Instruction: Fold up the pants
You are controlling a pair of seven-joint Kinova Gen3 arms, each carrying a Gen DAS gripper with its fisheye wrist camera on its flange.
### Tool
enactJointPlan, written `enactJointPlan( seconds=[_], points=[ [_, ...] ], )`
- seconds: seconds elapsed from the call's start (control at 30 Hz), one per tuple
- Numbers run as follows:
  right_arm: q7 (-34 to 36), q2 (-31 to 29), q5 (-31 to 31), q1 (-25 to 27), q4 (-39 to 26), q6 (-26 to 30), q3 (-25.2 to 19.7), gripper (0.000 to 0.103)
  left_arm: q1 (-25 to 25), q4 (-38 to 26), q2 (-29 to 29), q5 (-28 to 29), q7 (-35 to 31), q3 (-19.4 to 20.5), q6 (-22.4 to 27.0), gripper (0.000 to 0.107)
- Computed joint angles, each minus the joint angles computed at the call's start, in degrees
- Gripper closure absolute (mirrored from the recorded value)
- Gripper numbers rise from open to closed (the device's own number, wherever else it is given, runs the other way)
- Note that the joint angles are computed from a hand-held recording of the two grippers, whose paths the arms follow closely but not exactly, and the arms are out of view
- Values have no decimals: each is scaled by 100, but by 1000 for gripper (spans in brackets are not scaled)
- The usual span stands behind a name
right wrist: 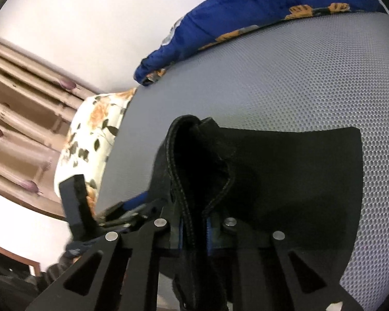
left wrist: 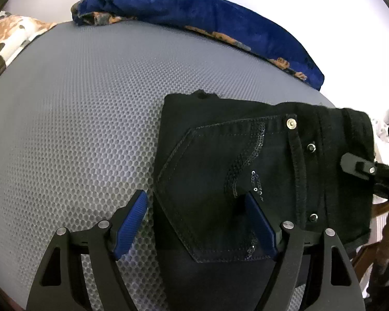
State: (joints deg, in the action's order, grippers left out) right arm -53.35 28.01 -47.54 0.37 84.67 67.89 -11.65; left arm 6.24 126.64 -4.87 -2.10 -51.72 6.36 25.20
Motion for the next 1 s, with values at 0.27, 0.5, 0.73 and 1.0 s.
enactJointPlan(
  seconds=[0.27, 0.5, 0.73, 1.0],
  points=[
    [-93, -210, -166, 52, -285, 423, -8, 91, -79, -137, -132, 52, -321, -47, 147, 30],
    [-207, -250, -191, 200, -390, 420, 172, 92, -116, -383, -44, -143, -203, 11, 233, 30],
    [-571, -22, 103, 420, -373, 220, 365, 92, 34, -601, 41, -166, -335, 45, 40, 30],
    [-942, 398, 547, 495, -277, -237, 362, 93, 307, -744, 251, 272, -1010, 53, -184, 30]
  ],
)
